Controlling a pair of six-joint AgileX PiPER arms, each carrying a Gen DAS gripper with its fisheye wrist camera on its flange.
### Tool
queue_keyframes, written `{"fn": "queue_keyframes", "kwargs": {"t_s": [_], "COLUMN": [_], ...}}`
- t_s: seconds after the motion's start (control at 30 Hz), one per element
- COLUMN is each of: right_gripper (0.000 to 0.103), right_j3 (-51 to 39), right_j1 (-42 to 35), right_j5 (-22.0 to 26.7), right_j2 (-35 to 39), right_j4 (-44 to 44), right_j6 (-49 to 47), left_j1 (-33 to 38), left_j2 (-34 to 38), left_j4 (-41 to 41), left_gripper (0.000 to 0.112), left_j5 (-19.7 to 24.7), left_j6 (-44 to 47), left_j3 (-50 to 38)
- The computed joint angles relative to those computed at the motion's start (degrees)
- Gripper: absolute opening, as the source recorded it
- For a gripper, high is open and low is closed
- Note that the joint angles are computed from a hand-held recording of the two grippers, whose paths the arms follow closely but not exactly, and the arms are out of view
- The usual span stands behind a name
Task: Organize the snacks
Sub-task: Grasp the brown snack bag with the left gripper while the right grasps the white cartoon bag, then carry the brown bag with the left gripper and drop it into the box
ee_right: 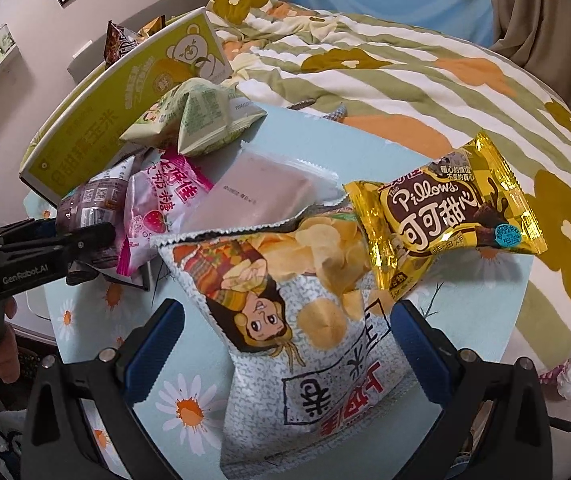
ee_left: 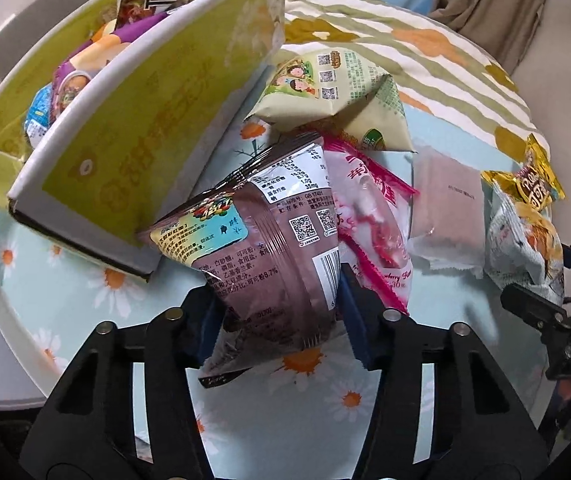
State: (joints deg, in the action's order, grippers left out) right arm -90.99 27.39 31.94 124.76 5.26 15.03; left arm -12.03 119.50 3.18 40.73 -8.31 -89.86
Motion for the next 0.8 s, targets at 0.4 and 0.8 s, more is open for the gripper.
{"fn": "queue_keyframes", "kwargs": {"t_s": [0.4, 0.8], "right_gripper": [0.065, 0.044], "right_j3": [0.8, 8.2], "right_j1": [0.7, 4.0], "right_j5": [0.4, -3.3], "right_j2": [-0.2, -7.5], "right_j4": [-3.9, -12.1], "right_j6": [4.0, 17.4], "left_j1": [0.0, -0.7], "left_j2": [-6.7, -14.3], "left_j4": [-0.1, -5.9], "left_gripper": [0.049, 0.048], "left_j5": [-5.0, -7.4], "left_j6": [3.3, 11.2], "left_j3": [9.9, 16.4]}}
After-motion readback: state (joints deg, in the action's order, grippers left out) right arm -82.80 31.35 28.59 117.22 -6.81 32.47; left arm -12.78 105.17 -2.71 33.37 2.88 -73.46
